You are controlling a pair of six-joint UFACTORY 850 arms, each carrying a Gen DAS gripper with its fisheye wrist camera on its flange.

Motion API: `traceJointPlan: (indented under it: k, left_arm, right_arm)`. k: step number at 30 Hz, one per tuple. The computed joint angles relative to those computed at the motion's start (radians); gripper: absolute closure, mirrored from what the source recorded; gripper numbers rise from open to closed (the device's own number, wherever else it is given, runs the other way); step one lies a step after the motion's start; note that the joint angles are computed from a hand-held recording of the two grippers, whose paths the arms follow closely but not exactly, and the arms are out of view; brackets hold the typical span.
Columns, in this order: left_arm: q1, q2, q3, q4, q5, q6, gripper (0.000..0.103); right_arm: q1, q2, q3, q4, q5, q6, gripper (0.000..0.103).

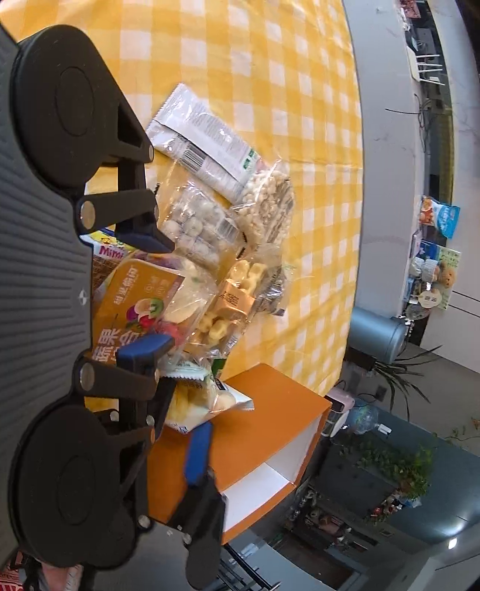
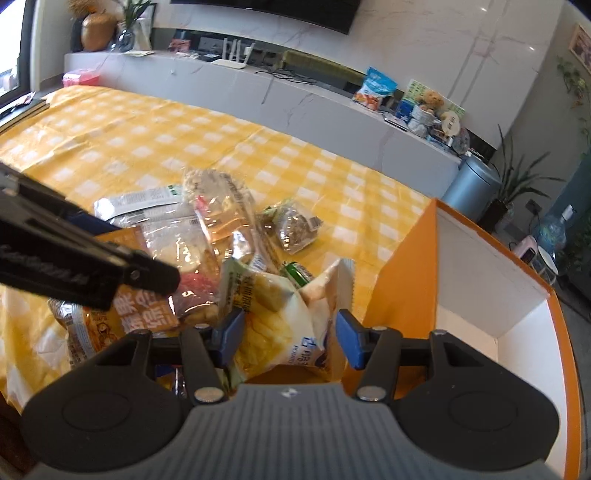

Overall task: Organize snacks
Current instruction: 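Move the right gripper to the yellow chip bag and close on it, then lift the yellow chip bag with the right gripper out of the pile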

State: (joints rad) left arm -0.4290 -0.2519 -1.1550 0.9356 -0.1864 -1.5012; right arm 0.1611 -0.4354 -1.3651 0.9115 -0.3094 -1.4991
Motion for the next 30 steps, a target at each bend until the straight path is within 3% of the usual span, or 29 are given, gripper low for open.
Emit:
traceJointPlan:
  k: [1, 5, 7, 10, 13, 17, 18, 20, 22, 25, 27, 30]
  left_arm:
    - [-0.003, 0.004, 0.003, 0.055, -0.009, -0.053, 0.066]
    - [-0.01, 0.012, 0.004, 0.154, -0.034, -0.136, 0.081]
    - [-0.024, 0.013, 0.002, 0.274, -0.071, -0.236, 0.095]
    - [-0.036, 0.019, 0.001, 0.329, -0.094, -0.286, 0.103]
    - [-0.046, 0.036, 0.016, 0.391, -0.116, -0.334, 0.103]
    - [-0.053, 0.053, 0.018, 0.296, -0.116, -0.194, 0.103]
    - [-0.057, 0.053, 0.012, 0.25, -0.119, -0.12, 0.1]
    - [-0.079, 0.045, 0.0, 0.24, -0.162, -0.04, 0.073]
    - [-0.1, 0.039, -0.003, 0.295, -0.192, -0.025, 0.022]
    - [-0.111, 0.021, -0.026, 0.241, -0.191, 0.118, 0.009]
    - [-0.111, -0.014, -0.067, 0.117, -0.211, 0.271, 0.007]
    - [-0.12, -0.068, -0.123, 0.063, -0.268, 0.347, 0.007]
  right_arm:
    - [0.003, 0.0, 0.001, -0.01, 0.001, 0.008, 0.058]
    - [0.01, 0.01, 0.025, 0.047, 0.05, -0.017, 0.078]
    - [0.012, 0.013, 0.033, 0.081, 0.064, -0.039, 0.082]
    - [0.009, 0.02, 0.041, 0.11, 0.072, -0.049, 0.088]
    - [0.0, 0.032, 0.047, 0.137, 0.06, -0.053, 0.097]
    - [-0.012, 0.06, 0.067, 0.198, 0.046, -0.106, 0.098]
    - [-0.015, 0.069, 0.075, 0.223, 0.042, -0.126, 0.098]
    - [-0.021, 0.088, 0.093, 0.289, 0.039, -0.179, 0.098]
    - [-0.035, 0.103, 0.107, 0.388, 0.014, -0.259, 0.099]
    - [-0.051, 0.107, 0.103, 0.383, -0.013, -0.243, 0.099]
    - [-0.061, 0.1, 0.091, 0.36, -0.033, -0.201, 0.099]
    - [-0.066, 0.089, 0.081, 0.335, -0.054, -0.165, 0.099]
